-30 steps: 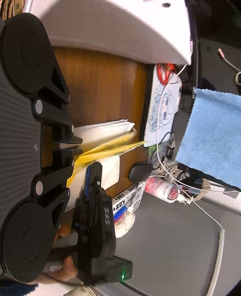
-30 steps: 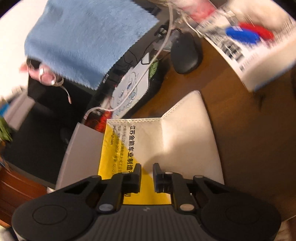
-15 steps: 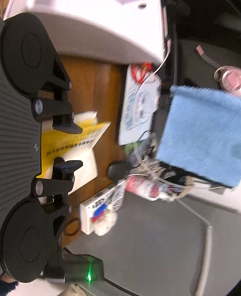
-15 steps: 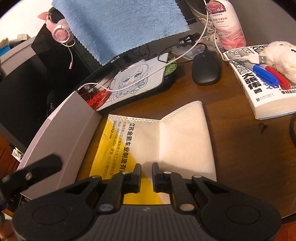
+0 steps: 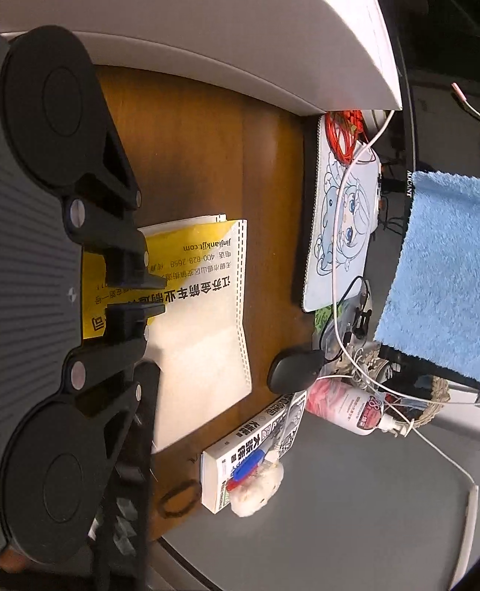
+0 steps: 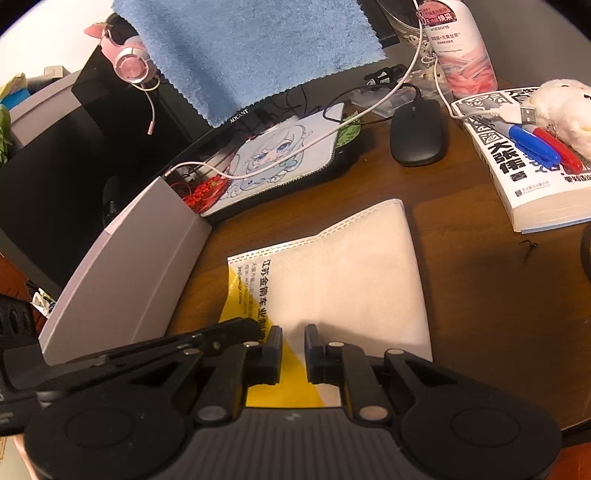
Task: Fold shopping bag
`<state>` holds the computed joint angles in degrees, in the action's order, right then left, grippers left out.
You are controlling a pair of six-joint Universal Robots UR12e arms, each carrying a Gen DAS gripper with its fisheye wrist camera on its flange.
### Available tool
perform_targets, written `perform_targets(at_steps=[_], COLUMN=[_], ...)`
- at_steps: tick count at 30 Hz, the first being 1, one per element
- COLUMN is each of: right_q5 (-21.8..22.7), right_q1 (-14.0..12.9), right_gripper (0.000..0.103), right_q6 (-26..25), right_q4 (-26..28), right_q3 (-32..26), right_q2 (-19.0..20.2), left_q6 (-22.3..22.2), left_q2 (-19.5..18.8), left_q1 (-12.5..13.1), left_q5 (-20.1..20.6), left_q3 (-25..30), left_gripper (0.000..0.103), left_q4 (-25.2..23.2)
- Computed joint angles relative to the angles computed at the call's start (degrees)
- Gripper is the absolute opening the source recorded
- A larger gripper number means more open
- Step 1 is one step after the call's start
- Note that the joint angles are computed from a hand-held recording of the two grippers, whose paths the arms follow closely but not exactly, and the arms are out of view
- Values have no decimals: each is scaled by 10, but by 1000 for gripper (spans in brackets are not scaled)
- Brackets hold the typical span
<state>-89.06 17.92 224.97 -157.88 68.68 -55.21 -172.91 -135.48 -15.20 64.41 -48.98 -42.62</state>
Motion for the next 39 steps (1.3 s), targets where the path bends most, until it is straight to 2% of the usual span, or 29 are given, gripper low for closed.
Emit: perform_targets(at_steps=[3,6,8,11,15,18,20,22,24,29,34,39], right_q5=[-4,-37,-60,-80,-29,-11,5,19,29,44,82,114], right_q1=[-5,-8,-8,-10,-22,-26,-28,-30,-31,-27,-23,-22], right_gripper=[21,33,41,43,43,40,24,22,12,11,17,19], right_q6=[19,35,41,58,87,99,106,111,117,98,71,82], right_q4=[-48,-87,-95,-85,-89,-98,-107,-123,-143,-190,-182,-178], right_q3=[28,57,71,83,93,95,97,99,103,96,59,35], right_q2=[-16,-36,-46,-53,-50,-45,-43,-41,-40,-34,-13,6], left_q6=[-6,-14,-16,-18,-23,-31,-34,-36,-35,-43,-49,-54], left_q2=[0,-2,-1,0,-2,-5,-6,-5,-5,-7,-7,-8], left_q1=[3,5,6,6,8,11,11,11,11,15,17,19], left_q5=[-10,-20,-23,-23,-33,-45,-48,-51,-55,-82,-88,-98], left_q3=[-3,-2,-4,-5,-1,4,4,2,0,3,1,2], left_gripper=[8,8,8,8,8,8,8,8,9,8,8,5], left_q4=[5,4,6,9,2,-5,-4,-1,1,-10,-8,-10])
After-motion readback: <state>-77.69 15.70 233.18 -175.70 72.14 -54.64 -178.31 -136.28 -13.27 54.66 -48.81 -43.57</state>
